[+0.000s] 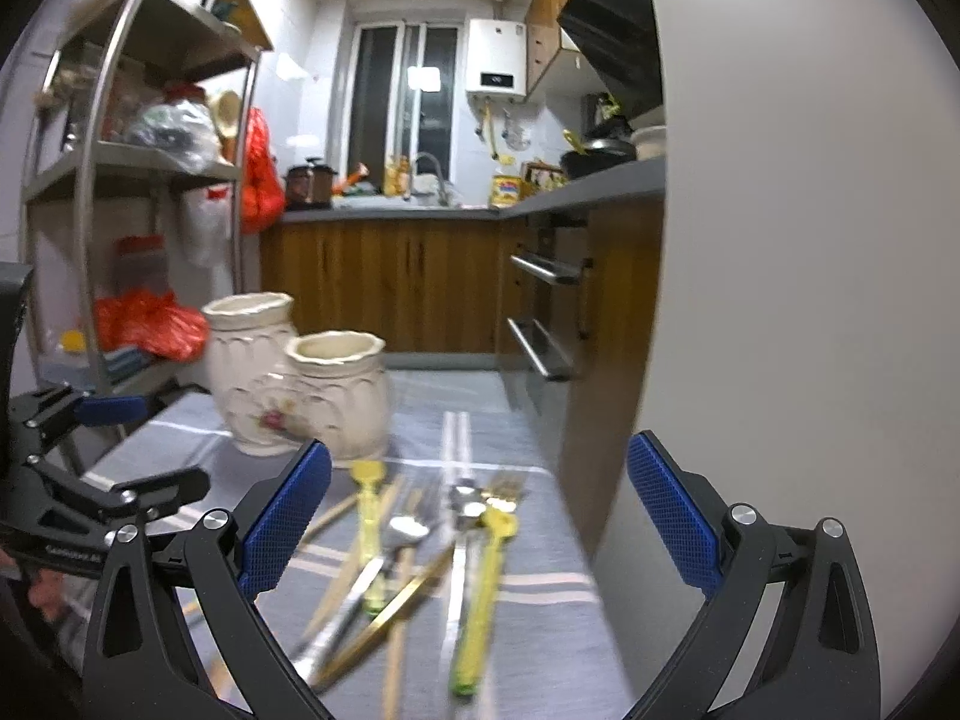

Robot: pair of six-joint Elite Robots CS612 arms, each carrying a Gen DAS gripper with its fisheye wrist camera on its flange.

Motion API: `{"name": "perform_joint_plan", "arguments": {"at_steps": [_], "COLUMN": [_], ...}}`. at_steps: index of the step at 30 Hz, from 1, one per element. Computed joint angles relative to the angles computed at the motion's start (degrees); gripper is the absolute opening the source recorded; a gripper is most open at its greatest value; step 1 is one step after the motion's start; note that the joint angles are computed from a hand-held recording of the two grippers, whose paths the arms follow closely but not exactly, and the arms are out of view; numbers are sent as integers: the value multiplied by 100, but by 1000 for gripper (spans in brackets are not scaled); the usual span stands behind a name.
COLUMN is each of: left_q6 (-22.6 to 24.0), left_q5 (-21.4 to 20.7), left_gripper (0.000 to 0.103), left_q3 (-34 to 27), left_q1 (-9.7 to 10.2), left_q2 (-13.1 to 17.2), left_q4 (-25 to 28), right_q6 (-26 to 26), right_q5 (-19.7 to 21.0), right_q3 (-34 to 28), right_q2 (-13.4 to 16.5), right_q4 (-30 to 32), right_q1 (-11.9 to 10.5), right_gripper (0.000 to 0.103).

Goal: Organize utensils
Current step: 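Grasp a wooden chopstick with the left tool while the right tool grasps a yellow-handled utensil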

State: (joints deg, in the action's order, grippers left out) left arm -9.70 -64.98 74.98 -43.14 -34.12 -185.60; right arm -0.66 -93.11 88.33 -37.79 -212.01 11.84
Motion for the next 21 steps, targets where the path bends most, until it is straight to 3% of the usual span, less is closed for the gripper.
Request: {"name": "perform_joint_plan", "arguments": {"at_steps": [4,7,12,15,17,21], "left_q6": [72,-6,-123,-209,-211,-191], "left_q5": [-597,-971,-1320,-1500,-1580,-1774], "left_gripper": [95,83,68,56,54,41], "left_q3": [-313,-577,-922,-1132,-1235,-1393], "left_q1": [86,152,222,265,278,304], "left_q2": [28,87,212,273,309,357], "left_q4": [897,1577,2130,2515,2664,2915], "right_q6": [-34,-16,-37,-81,-76,-27], "right_q5": [140,356,720,755,822,1111], "right_q3": [8,-48,-263,-374,-453,-542], "right_q2": [-111,-169,-205,-183,-179,-182], "right_q4": [602,1295,2618,3019,3315,3742], "right_q1": [-110,-199,-261,-241,-243,-269], "right_gripper": [98,98,95,75,62,47]}}
